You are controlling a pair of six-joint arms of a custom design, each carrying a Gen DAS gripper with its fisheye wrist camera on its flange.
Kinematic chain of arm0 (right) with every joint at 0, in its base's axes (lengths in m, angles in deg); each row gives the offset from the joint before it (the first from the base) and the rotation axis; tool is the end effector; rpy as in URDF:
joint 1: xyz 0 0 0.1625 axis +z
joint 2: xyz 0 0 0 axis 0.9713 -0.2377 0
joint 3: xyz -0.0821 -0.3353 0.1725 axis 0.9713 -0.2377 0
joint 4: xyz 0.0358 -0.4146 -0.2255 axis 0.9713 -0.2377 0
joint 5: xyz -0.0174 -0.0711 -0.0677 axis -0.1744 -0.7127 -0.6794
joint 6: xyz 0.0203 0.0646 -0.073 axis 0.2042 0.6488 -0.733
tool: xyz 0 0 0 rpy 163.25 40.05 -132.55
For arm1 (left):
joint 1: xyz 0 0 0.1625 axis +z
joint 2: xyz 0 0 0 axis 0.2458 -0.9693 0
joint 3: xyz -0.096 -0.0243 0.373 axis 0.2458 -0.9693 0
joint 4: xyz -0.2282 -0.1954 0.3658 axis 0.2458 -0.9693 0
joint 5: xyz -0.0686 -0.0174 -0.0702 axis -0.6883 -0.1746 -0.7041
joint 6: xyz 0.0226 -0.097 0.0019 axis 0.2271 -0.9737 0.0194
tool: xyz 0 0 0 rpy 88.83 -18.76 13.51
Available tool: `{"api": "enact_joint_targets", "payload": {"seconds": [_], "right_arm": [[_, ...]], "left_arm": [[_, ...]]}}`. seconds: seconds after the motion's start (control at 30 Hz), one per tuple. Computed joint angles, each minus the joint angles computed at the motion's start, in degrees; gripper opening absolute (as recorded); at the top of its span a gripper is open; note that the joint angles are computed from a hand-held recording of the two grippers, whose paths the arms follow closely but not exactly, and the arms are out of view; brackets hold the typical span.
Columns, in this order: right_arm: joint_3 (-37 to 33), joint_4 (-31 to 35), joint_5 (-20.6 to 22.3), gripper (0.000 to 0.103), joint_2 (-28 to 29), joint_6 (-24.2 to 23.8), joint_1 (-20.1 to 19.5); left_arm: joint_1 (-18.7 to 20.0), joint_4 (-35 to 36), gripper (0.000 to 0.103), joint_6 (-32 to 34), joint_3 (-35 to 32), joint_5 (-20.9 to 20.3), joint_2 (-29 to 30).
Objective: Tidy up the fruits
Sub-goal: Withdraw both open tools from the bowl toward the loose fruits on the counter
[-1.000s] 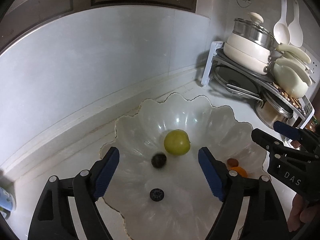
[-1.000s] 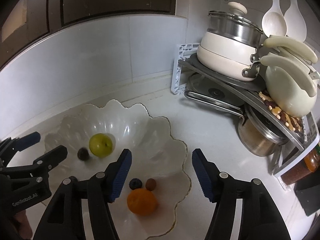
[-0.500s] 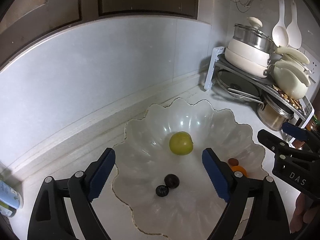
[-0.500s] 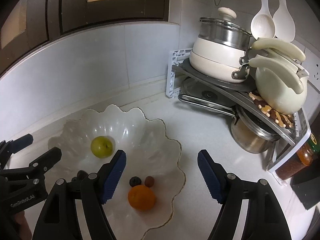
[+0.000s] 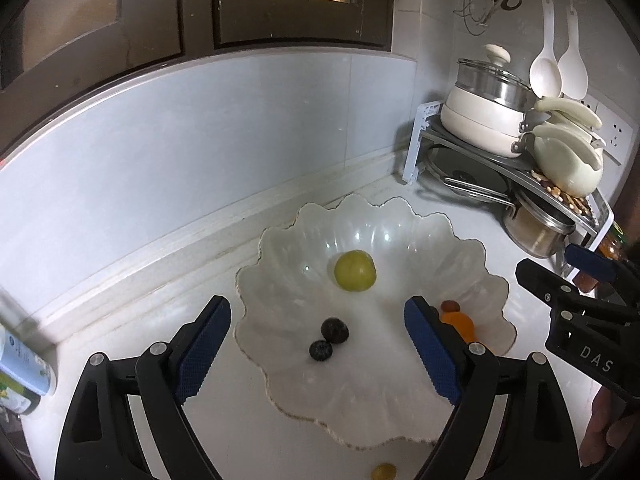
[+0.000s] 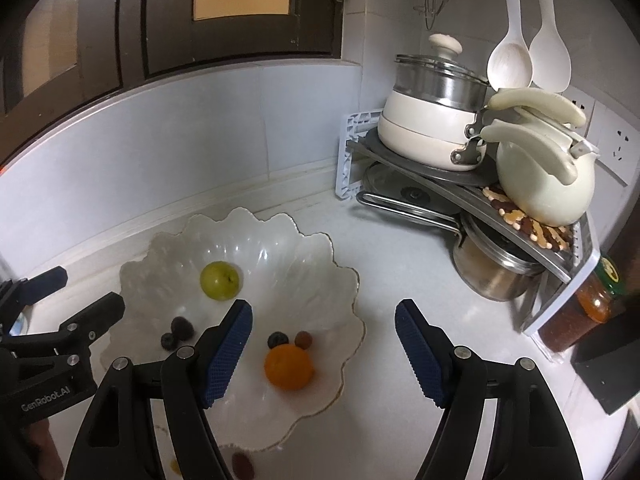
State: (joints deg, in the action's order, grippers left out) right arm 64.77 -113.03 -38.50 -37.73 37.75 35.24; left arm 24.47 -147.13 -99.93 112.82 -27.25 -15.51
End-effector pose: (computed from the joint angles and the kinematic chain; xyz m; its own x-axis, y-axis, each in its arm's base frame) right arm 0.2688 -0.4787 0.1397 -0.6392 -0.2785 0.7169 -0.6881 0.6234 -0.3714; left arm -0.1941 -0.4413 0.2006 -0.7259 -0.1318 -0.6750 0.4340 0.6735 -0.5983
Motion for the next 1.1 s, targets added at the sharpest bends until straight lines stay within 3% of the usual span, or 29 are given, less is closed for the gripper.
{"api": "enact_joint_targets", "payload": {"seconds": [0.37,0.57,1.1], "right_arm": [[5.08,-0.47,0.68,0.075,-4.74,-0.05,1.43],[7.76,-0.53,0.81,0.075,-7.29,-0.25,2.07],[13.77,0.13,1.65,0.075,-12.78,-0.11,4.02]], "left_arm": [[-5.11,14.80,0.089,-11.86,3.17,1.34,-6.89],[-8.88,26.70,0.089,-21.39,4.31,1.81,-10.74],[-17.53,52.96,0.089,-43.96,5.37,-0.63,-17.36]]}}
